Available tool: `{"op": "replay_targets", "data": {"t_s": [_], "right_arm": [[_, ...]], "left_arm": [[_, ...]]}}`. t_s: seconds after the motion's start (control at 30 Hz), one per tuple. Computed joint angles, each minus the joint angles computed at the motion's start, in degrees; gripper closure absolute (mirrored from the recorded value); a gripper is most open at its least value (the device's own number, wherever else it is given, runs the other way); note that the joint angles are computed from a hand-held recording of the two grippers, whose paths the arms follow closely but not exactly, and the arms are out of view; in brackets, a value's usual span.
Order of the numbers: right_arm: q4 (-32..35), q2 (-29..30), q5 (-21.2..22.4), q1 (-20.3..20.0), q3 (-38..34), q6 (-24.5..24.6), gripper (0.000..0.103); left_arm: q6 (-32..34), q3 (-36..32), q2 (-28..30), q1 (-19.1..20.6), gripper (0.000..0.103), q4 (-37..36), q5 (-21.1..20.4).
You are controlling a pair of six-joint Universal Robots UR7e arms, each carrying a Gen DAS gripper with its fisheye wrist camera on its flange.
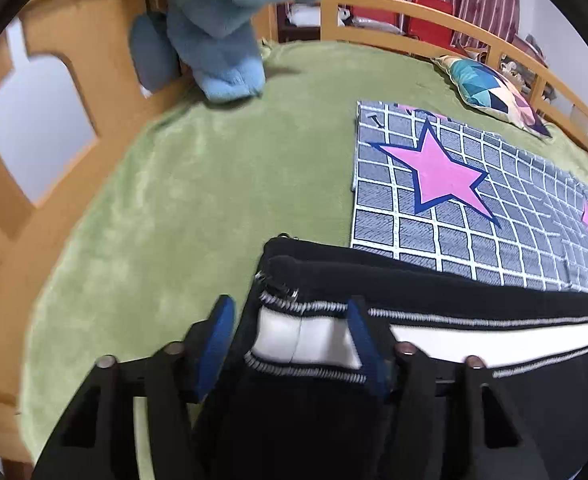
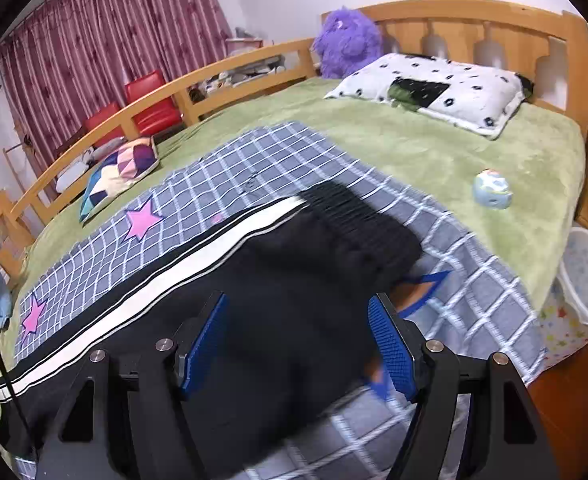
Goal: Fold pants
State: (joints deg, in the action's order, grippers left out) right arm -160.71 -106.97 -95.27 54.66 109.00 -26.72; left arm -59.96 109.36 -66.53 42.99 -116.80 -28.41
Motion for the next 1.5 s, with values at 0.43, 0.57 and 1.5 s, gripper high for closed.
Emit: {"op": "replay_targets", "data": {"t_s": [0.43,0.57,1.5], "right_arm": [[-2.1,5.8,-10.8,12.3,2.7,-3.4,0.031],[0.0,5.6,-11.2,13.6,4.7,-5.0,0.031],[2.4,-1.4,-7.6,15.8,16.7,-7.3,0.031]], "left_arm": [[15.1,-7.7,5.0,4.5,0.077,-5.3,1.8],[5.7,-7.8,4.0,3.3,0.051,3.3,3.1],[-14.7,23.6,-11.9,-9.3,0.081,-23.0,-6.9]]}}
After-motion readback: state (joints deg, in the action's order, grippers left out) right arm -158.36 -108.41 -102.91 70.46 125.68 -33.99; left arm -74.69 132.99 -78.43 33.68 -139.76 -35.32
